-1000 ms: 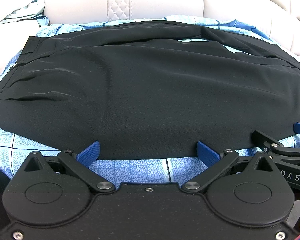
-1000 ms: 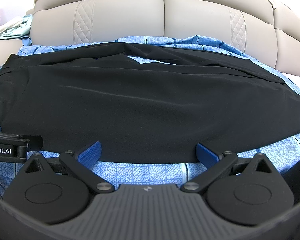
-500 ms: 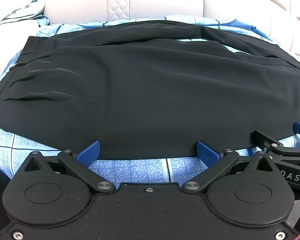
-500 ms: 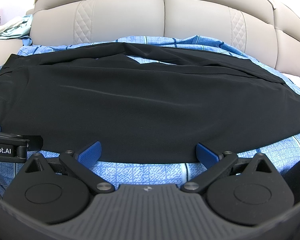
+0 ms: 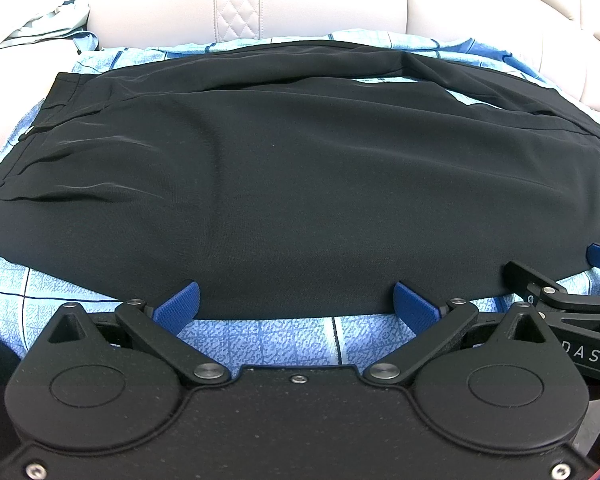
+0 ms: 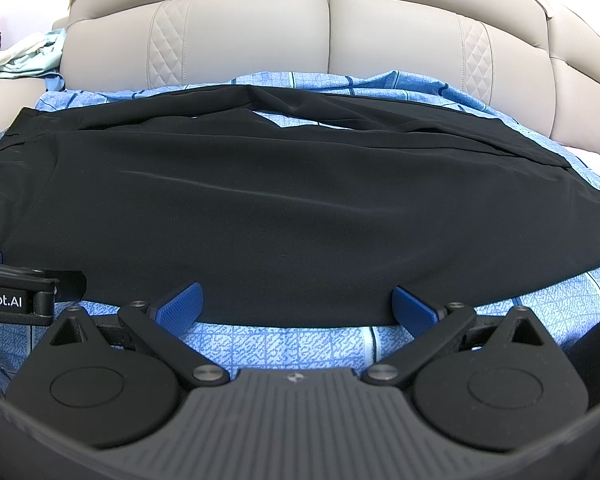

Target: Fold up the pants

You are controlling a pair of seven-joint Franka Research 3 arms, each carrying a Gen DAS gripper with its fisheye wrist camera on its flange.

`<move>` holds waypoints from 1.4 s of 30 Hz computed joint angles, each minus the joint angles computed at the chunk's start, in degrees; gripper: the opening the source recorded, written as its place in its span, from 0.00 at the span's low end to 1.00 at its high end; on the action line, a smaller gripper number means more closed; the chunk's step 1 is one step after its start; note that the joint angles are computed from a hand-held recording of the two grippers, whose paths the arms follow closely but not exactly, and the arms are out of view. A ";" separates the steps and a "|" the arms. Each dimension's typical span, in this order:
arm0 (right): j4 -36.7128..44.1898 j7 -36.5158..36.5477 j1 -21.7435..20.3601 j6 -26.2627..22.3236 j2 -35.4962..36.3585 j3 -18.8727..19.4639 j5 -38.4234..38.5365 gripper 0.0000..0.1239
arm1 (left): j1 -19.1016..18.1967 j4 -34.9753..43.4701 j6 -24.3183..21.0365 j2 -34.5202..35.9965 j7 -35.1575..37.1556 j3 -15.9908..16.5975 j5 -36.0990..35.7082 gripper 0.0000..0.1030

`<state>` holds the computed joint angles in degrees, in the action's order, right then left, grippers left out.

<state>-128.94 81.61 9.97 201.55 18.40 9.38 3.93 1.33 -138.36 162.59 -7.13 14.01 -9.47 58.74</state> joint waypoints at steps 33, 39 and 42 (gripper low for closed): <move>-7.38 1.41 -0.94 12.29 -2.70 0.70 -14.71 0.83 | 17.67 -7.73 1.83 -12.96 -21.01 -2.77 9.90 0.92; -6.16 -1.17 2.11 11.58 -1.90 0.64 -17.51 0.83 | 19.27 -9.41 -3.87 -14.37 -26.88 2.09 13.96 0.77; -5.49 -4.45 4.38 11.73 -1.10 0.31 -15.34 0.83 | 20.55 -8.83 -3.66 -12.56 -32.20 3.56 18.76 0.74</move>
